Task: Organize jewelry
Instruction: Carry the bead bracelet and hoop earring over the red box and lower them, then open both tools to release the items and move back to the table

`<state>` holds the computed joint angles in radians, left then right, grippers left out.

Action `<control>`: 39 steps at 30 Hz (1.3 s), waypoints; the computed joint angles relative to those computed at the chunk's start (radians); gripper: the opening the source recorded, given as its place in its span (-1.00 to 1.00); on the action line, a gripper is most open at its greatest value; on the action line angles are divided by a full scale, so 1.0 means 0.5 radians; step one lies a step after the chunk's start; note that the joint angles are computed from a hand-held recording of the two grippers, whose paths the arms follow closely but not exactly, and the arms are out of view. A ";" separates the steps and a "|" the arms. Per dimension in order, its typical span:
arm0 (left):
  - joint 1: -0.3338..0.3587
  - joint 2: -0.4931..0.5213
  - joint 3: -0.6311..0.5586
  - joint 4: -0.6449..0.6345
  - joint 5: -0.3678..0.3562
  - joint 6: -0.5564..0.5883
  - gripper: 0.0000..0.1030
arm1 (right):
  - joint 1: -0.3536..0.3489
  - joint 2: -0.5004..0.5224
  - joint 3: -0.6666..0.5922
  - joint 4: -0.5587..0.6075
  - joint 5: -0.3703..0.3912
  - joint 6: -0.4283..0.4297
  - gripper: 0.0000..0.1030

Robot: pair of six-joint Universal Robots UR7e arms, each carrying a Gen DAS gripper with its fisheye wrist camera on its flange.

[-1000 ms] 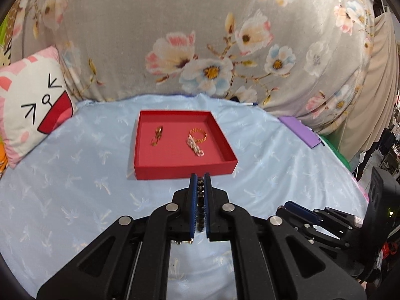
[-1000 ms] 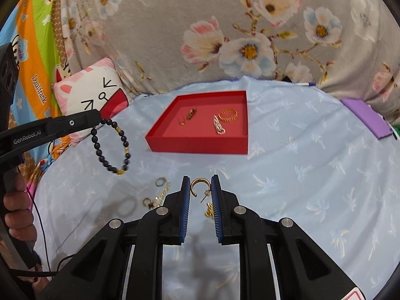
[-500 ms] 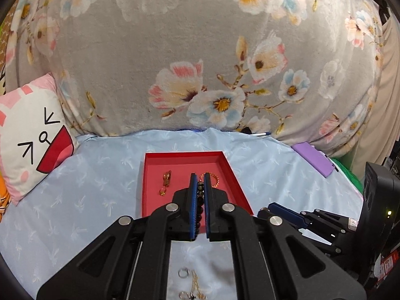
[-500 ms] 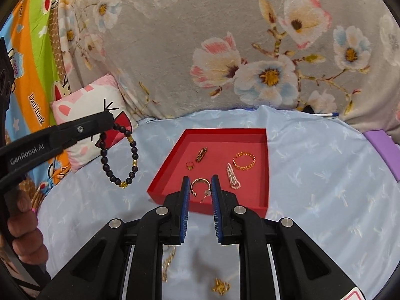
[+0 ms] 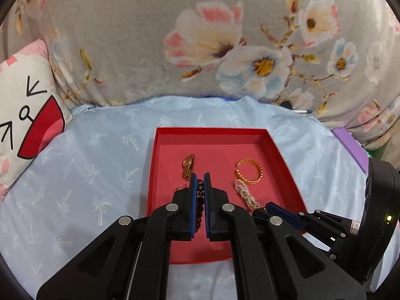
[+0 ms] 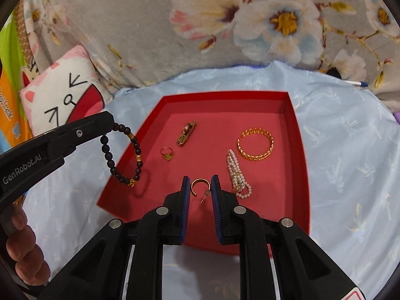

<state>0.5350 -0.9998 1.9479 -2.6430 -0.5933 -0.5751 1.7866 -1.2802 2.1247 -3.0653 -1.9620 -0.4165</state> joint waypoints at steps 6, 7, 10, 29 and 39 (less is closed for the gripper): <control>0.106 0.072 -0.038 -0.017 -0.035 0.025 -0.92 | -0.035 0.134 -0.074 -0.007 -0.031 0.002 -0.69; 0.120 0.082 -0.045 -0.004 -0.032 0.018 -0.92 | -0.041 0.151 -0.085 -0.007 -0.033 0.004 -0.69; 0.155 0.096 -0.079 0.101 -0.029 -0.058 -0.90 | -0.055 0.196 -0.110 -0.014 -0.021 0.006 -0.68; -0.283 -0.379 0.483 0.577 0.055 -0.876 0.27 | -0.026 -0.660 0.590 -0.079 0.086 -0.050 -0.20; -0.615 -0.524 0.753 1.002 -0.178 -1.482 0.27 | -0.165 -1.258 1.048 0.147 -0.010 -0.082 -0.20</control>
